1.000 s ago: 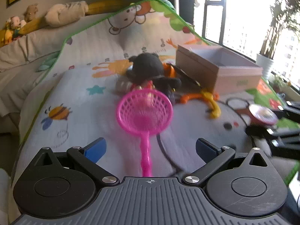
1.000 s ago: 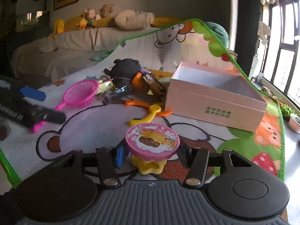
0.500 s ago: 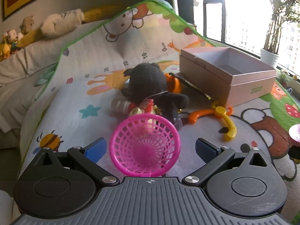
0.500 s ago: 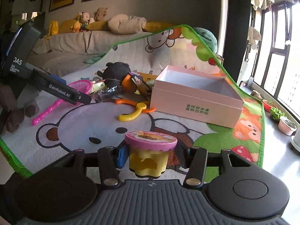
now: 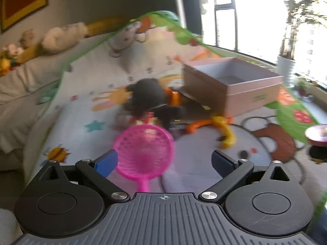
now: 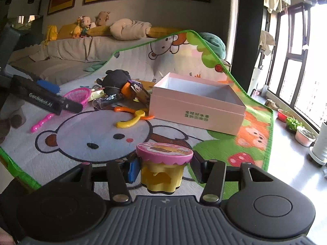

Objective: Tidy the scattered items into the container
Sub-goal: 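Grasp the pink net scoop by its rim with the left tool while the right tool holds the cup, then carry the net and cup over the pink box and release both inside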

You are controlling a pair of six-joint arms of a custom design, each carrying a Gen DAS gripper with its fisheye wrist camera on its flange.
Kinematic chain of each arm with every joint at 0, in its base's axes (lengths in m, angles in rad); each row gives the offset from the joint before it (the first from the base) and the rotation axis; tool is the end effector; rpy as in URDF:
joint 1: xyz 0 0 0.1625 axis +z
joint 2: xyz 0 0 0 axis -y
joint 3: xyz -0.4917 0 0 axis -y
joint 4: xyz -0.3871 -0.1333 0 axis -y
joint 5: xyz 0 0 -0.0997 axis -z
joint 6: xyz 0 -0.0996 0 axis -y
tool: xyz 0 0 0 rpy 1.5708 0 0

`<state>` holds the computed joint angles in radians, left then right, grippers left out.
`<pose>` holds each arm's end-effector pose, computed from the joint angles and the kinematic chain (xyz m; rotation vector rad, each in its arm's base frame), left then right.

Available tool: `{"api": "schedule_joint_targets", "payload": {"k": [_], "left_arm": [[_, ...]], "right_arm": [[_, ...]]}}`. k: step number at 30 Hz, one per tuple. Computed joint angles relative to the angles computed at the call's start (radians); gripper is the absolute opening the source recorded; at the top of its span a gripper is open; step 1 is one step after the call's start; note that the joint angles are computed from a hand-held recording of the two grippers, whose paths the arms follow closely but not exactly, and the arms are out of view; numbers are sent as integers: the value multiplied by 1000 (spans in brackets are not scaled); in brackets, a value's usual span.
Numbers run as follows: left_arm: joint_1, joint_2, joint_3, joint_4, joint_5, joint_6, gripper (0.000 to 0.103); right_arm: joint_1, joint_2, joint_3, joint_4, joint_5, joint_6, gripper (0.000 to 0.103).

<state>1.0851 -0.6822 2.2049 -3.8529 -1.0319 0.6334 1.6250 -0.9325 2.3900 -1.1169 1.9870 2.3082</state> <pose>-0.0850 -0.5561 0.0925 1.0537 2.1826 -0.9097 0.1140 -0.3837 0.0484 0.6039 -1.9824 1.1753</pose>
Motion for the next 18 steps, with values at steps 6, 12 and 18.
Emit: {"api": "schedule_joint_targets", "payload": {"k": [6,12,18], "left_arm": [[40,9,-99,136,52,-62,101],[46,21,-119,137,26,-56,99],[37,11,-102,147,24,-48,87]], "right_arm": [[1,9,-7,13,-3,10,51],[3,22,-25,42,1,9,51],[4,25,-25,41,7,7,51]]}}
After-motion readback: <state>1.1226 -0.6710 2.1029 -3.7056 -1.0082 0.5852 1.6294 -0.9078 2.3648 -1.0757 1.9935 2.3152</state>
